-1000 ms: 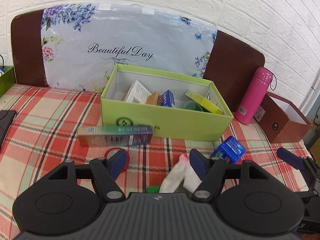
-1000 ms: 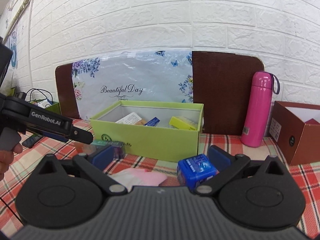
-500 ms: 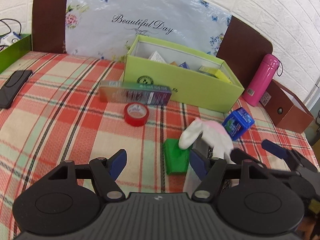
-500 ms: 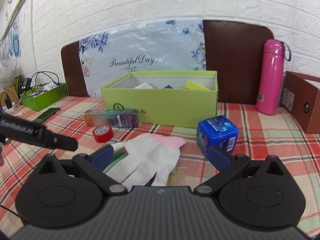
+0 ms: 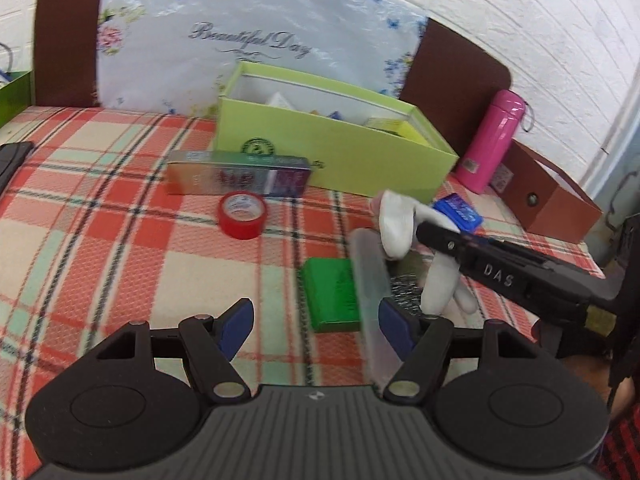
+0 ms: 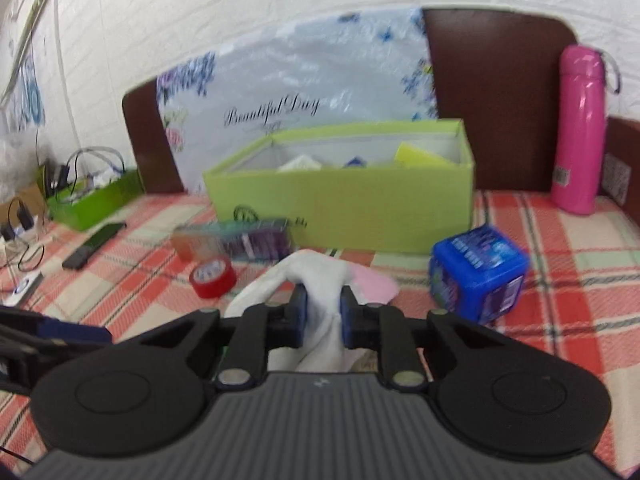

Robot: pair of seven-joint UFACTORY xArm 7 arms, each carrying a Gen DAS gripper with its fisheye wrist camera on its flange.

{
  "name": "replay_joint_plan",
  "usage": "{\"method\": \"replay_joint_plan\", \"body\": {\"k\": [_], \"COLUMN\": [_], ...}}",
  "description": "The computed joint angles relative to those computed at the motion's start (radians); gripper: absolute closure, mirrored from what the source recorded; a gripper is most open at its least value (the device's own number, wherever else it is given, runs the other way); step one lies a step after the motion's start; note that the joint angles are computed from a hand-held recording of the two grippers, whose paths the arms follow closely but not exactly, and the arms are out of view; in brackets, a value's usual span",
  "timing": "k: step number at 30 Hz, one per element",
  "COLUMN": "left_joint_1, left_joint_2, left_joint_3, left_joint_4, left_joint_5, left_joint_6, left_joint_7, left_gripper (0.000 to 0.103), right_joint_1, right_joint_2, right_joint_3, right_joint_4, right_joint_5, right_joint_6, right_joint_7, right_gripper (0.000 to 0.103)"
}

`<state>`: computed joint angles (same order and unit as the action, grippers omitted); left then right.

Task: Organize objects
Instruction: 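Grasp the clear tube with the left tool while the right tool grasps the white glove, then lift tube and glove into the lime-green box and open both tools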

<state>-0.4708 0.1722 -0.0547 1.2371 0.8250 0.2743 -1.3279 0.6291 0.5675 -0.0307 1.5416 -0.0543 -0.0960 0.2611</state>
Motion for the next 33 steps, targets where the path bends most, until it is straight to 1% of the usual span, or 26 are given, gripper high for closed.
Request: {"method": "replay_joint_plan", "body": {"k": [1, 3, 6, 9, 10, 11, 12, 13, 15, 16, 17, 19, 20, 22, 24, 25, 26, 27, 28, 29, 32, 33], "left_joint_1": [-0.001, -0.009, -0.023, -0.072, -0.084, -0.092, -0.104, -0.125, -0.154, -0.157, -0.15, -0.123, -0.118, -0.128, -0.135, -0.134, -0.126, -0.119, -0.111, -0.104, -0.079, -0.069], "left_joint_2": [0.016, 0.057, 0.129, 0.21, 0.241, 0.268, 0.29, 0.305, 0.323, 0.32, 0.304, 0.255, 0.231, 0.182, 0.13, 0.108, 0.092, 0.078, 0.066, 0.058, 0.043, 0.043], "left_joint_3": [-0.001, 0.0, 0.002, 0.043, 0.053, 0.057, 0.069, 0.091, 0.117, 0.119, 0.115, 0.101, 0.101, 0.109, 0.109, 0.102, 0.088, 0.072, 0.06, 0.051, 0.025, 0.015], "left_joint_4": [0.015, 0.054, 0.128, 0.232, 0.275, 0.313, 0.342, 0.364, 0.398, 0.398, 0.379, 0.304, 0.269, 0.205, 0.133, 0.102, 0.077, 0.058, 0.038, 0.024, -0.008, -0.008], "left_joint_5": [0.004, -0.005, -0.082, -0.11, -0.123, -0.142, -0.147, -0.135, -0.111, -0.108, -0.112, -0.136, -0.137, -0.103, -0.05, -0.026, -0.02, -0.02, -0.012, 0.001, 0.037, 0.036], "left_joint_6": [-0.016, -0.032, -0.025, 0.024, 0.049, 0.074, 0.094, 0.111, 0.167, 0.186, 0.183, 0.133, 0.119, 0.12, 0.114, 0.119, 0.127, 0.143, 0.151, 0.155, 0.151, 0.152], "left_joint_7": [0.006, 0.031, 0.108, 0.121, 0.141, 0.168, 0.188, 0.192, 0.22, 0.239, 0.252, 0.256, 0.249, 0.216, 0.161, 0.135, 0.128, 0.124, 0.111, 0.095, 0.055, 0.057], "left_gripper": [0.031, 0.031, 0.034, 0.034, 0.034, 0.035, 0.037, 0.041, 0.056, 0.068, 0.071, 0.073, 0.073, 0.073, 0.072, 0.07, 0.065, 0.061, 0.052, 0.05, 0.05, 0.05], "right_joint_1": [0.023, 0.045, 0.093, 0.125, 0.144, 0.18, 0.194, 0.2, 0.186, 0.184, 0.182, 0.189, 0.219, 0.291, 0.327, 0.335, 0.341, 0.363, 0.379, 0.385, 0.366, 0.365], "right_joint_2": [-0.017, -0.06, -0.132, -0.199, -0.214, -0.229, -0.243, -0.256, -0.278, -0.285, -0.292, -0.302, -0.304, -0.3, -0.293, -0.291, -0.289, -0.286, -0.282, -0.281, -0.284, -0.283], "right_joint_3": [-0.034, -0.072, -0.138, -0.174, -0.192, -0.227, -0.239, -0.242, -0.219, -0.213, -0.207, -0.207, -0.234, -0.308, -0.348, -0.358, -0.367, -0.392, -0.413, -0.421, -0.408, -0.41], "right_joint_4": [-0.025, -0.084, -0.19, -0.291, -0.317, -0.348, -0.373, -0.396, -0.429, -0.44, -0.45, -0.462, -0.467, -0.466, -0.462, -0.464, -0.467, -0.466, -0.463, -0.462, -0.467, -0.466], "right_joint_5": [0.004, 0.018, 0.056, 0.098, 0.115, 0.138, 0.155, 0.172, 0.195, 0.204, 0.21, 0.214, 0.218, 0.214, 0.187, 0.176, 0.165, 0.155, 0.143, 0.129, 0.092, 0.08], "right_joint_6": [-0.023, -0.061, -0.097, -0.096, -0.096, -0.099, -0.103, -0.104, -0.103, -0.104, -0.102, -0.091, -0.081, -0.055, -0.03, -0.032, -0.035, -0.032, -0.021, -0.013, -0.008, -0.005], "right_joint_7": [0.01, 0.016, -0.003, -0.037, -0.044, -0.05, -0.057, -0.064, -0.077, -0.085, -0.095, -0.116, -0.126, -0.129, -0.112, -0.098, -0.085, -0.07, -0.057, -0.046, -0.019, -0.008], "right_gripper": [0.087, 0.087, 0.087, 0.087, 0.087, 0.087, 0.087, 0.087, 0.087, 0.087, 0.087, 0.087, 0.087, 0.085, 0.078, 0.071, 0.063, 0.059, 0.052, 0.051, 0.047, 0.046]}}
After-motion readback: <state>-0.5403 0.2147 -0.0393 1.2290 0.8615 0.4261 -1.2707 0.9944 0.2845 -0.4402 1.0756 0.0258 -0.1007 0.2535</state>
